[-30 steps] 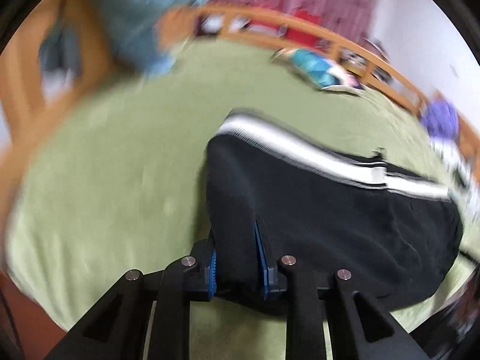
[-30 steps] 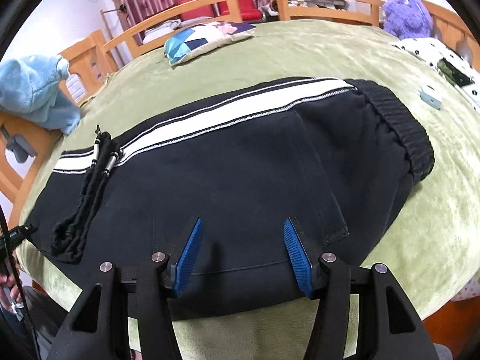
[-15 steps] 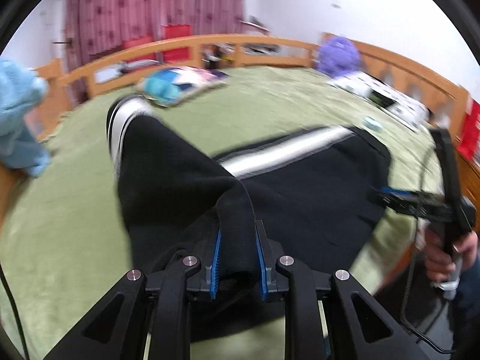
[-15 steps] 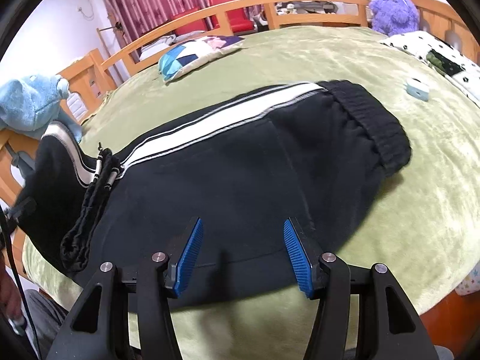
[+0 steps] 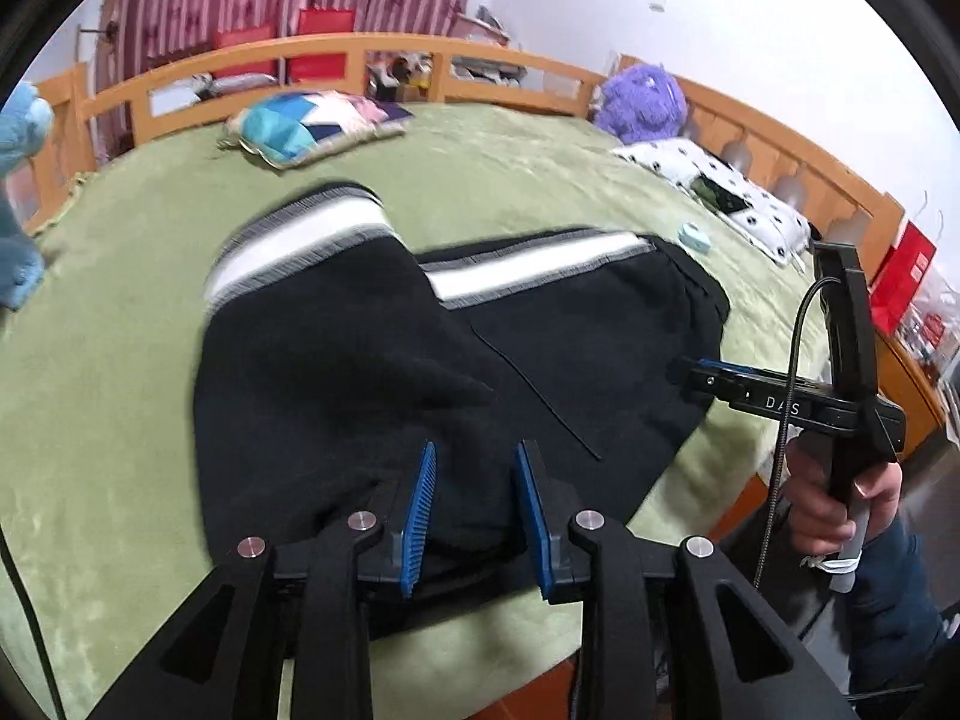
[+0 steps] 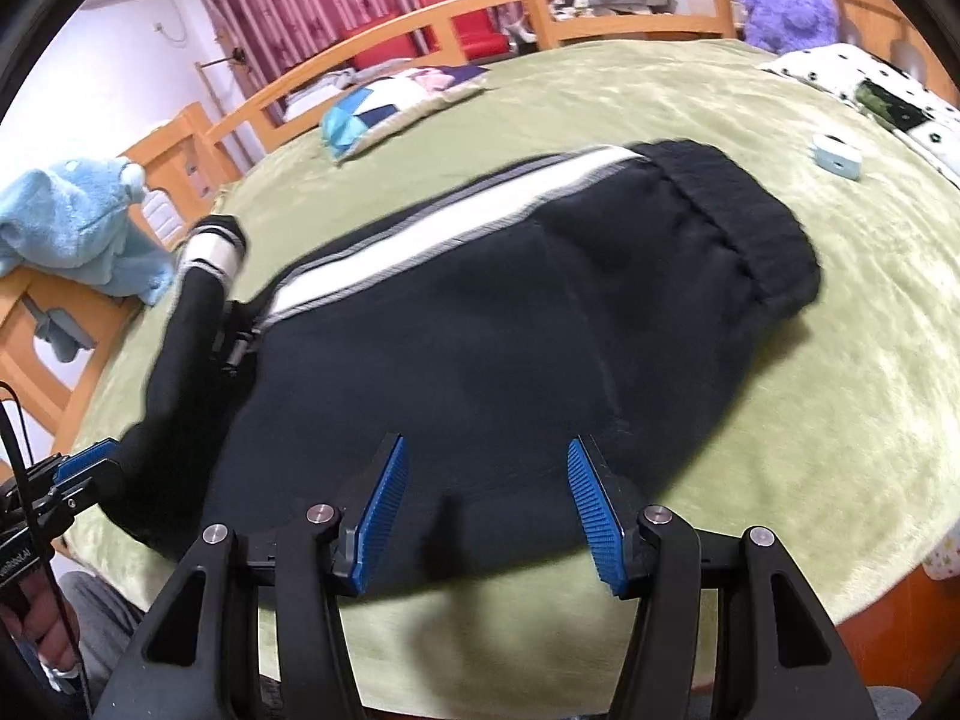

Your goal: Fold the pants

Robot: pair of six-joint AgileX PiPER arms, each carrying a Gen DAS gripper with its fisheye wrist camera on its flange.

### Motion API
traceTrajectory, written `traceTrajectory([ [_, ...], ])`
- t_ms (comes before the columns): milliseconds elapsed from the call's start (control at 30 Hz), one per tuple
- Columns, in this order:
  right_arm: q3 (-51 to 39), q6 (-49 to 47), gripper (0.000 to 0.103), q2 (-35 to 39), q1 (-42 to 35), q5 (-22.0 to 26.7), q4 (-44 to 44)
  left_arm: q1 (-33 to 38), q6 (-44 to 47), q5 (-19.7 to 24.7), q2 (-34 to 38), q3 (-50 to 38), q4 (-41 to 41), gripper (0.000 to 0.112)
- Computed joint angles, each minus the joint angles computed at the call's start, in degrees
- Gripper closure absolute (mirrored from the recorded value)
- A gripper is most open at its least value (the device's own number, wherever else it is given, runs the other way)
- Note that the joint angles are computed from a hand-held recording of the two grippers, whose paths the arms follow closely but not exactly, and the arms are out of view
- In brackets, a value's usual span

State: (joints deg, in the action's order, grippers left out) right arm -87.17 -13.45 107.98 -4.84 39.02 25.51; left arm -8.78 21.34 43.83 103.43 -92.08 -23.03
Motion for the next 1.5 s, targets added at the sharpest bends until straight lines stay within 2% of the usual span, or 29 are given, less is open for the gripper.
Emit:
traceTrajectory([
  [67, -2.3, -0.2, 0.048, 0.8, 1.1, 1.1, 1.1, 1.0, 0.1, 0.1, -0.9, 0.3, -0.3, 0.086],
  [100, -3.4, 0.0, 0.048, 1.2, 1.5, 1.6, 1.2, 1.6, -1.2, -0.1, -1.7, 0.8, 0.9, 0.076],
  [167, -6.1, 0.5, 0.048, 2.1, 2.9, 2.8, 1.5, 3.2, -2.0, -0.9, -2.6, 1.5, 1.6, 0.063],
  [333, -13.4, 2.9, 0.048, 4.9, 7.3, 5.3, 1.5, 9.3, -1.2, -1.9, -3.4, 3.7, -0.2, 0.061],
  [467, -19.9, 3.7, 0.047, 7.8, 10.9, 7.7, 3.6, 13.2, -5.7, -0.2, 0.5, 1.0, 3.1, 0.058],
  [633, -28.8, 9.3, 0.047, 14.4, 16.5, 10.9, -1.3, 17.5, -5.0, 0.2, 4.4, 0.8, -1.4, 0.058],
  [700, -34.5, 13.2, 0.047, 19.1, 18.1, 14.3, -4.7, 18.2, -4.5, -0.3, 5.2, 1.3, -2.5, 0.058],
  [733, -37.6, 14.7, 0.052, 21.6, 18.5, 16.5, -5.1, 18.1, -4.8, -1.1, 5.3, 1.7, -2.0, 0.058],
  [767, -40.3, 15.7, 0.075, 23.6, 18.8, 18.2, -5.1, 17.8, -5.3, -2.1, 5.4, 2.1, -1.0, 0.058],
  [800, -40.6, 15.2, 0.086, 24.1, 18.9, 18.4, -3.8, 17.1, -6.4, -3.8, 5.3, 2.8, 1.3, 0.058],
  [833, -40.3, 13.9, 0.092, 23.9, 19.3, 18.0, -3.2, 16.5, -8.4, -5.2, 5.2, 3.3, 4.1, 0.058],
  [900, -35.8, 11.0, 0.094, 20.3, 20.0, 13.1, -3.7, 16.1, -10.6, -4.8, 5.7, 2.2, 5.7, 0.058],
  [967, -35.4, 5.9, 0.094, 18.2, 18.4, 12.9, 0.8, 16.3, -9.3, -2.9, 6.2, 0.7, 2.8, 0.058],
  [1033, -38.9, 5.4, 0.094, 18.5, 16.6, 15.1, 1.4, 15.1, -9.8, -2.0, 6.0, -0.6, 2.7, 0.058],
  [1133, -42.9, 4.5, 0.094, 18.9, 13.9, 17.4, -1.7, 12.3, -11.4, -3.6, 4.3, 0.2, 5.3, 0.058],
  [1233, -46.5, 2.3, 0.094, 19.5, 9.2, 20.3, -0.4, 10.1, -11.6, -4.9, 3.9, 0.1, 5.9, 0.056],
  [1367, -51.6, -1.0, 0.094, 19.7, 3.0, 22.6, -2.0, 7.0, -14.2, -1.8, 6.2, -4.2, 6.4, 0.056],
  [1500, -60.4, -2.8, 0.094, 24.1, -5.0, 27.7, -2.6, 2.9, -16.8, 1.6, 8.5, -8.6, 7.7, 0.056],
])
